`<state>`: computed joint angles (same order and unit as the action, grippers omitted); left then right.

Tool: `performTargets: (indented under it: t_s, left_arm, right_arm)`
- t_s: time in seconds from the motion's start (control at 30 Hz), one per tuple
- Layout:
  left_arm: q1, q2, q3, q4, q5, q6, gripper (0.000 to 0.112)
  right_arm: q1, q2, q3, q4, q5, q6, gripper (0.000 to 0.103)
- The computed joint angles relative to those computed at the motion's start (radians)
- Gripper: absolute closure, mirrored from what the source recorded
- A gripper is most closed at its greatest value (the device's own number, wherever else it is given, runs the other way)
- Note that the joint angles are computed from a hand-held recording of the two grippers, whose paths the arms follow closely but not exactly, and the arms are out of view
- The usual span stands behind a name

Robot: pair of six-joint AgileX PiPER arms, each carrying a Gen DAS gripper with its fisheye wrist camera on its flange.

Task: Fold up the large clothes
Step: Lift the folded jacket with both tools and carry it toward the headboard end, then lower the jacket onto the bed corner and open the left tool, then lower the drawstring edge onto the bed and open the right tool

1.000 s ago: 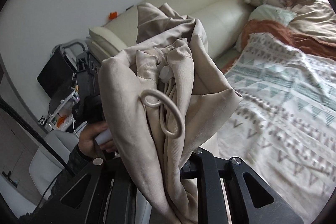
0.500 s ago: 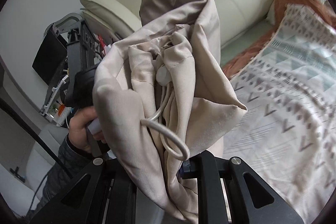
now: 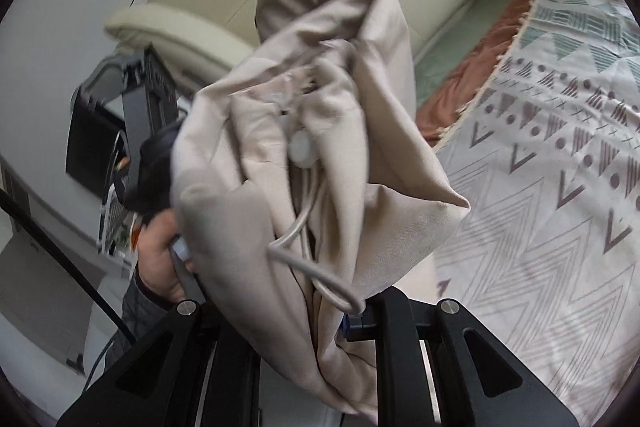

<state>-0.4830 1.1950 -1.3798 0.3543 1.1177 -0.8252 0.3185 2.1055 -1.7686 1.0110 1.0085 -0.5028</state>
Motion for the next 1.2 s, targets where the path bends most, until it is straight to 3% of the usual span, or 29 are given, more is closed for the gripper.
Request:
performTargets:
  t_s: [0.2,0.43,0.6,0.7,0.73,0.83,0.87,1.2]
  left_arm:
    - [0.098,0.157,-0.049,-0.077,-0.099,0.084,0.097]
    - [0.102,0.356,-0.182,-0.061,-0.061,0.076,0.090]
    - [0.140,0.266,-0.028,-0.105,-0.138,0.053,0.090]
    - [0.123,0.156,0.118,-0.095,-0.170,0.024,0.089]
    - [0.121,0.116,0.167,-0.097,-0.180,0.009,0.084]
    - [0.079,0.013,0.291,-0.037,-0.185,-0.088,0.050]
    - [0.049,-0.030,0.338,-0.005,-0.186,-0.138,0.048]
    - [-0.206,-0.190,0.532,0.162,-0.081,-0.482,0.048]
  right_arm:
    - [-0.068,0.061,-0.062,-0.022,-0.009,0.024,0.091]
    - [-0.155,0.098,0.024,0.024,-0.089,-0.039,0.091]
    - [-0.180,0.166,0.087,-0.068,-0.196,0.044,0.091]
    - [-0.170,0.194,0.092,-0.095,-0.218,0.053,0.092]
    - [-0.168,0.189,0.099,-0.086,-0.222,0.040,0.092]
    - [-0.146,0.169,0.081,-0.147,-0.231,0.083,0.092]
    - [-0.138,0.168,0.067,-0.172,-0.235,0.099,0.092]
    - [-0.172,0.133,0.115,-0.201,-0.231,0.134,0.090]
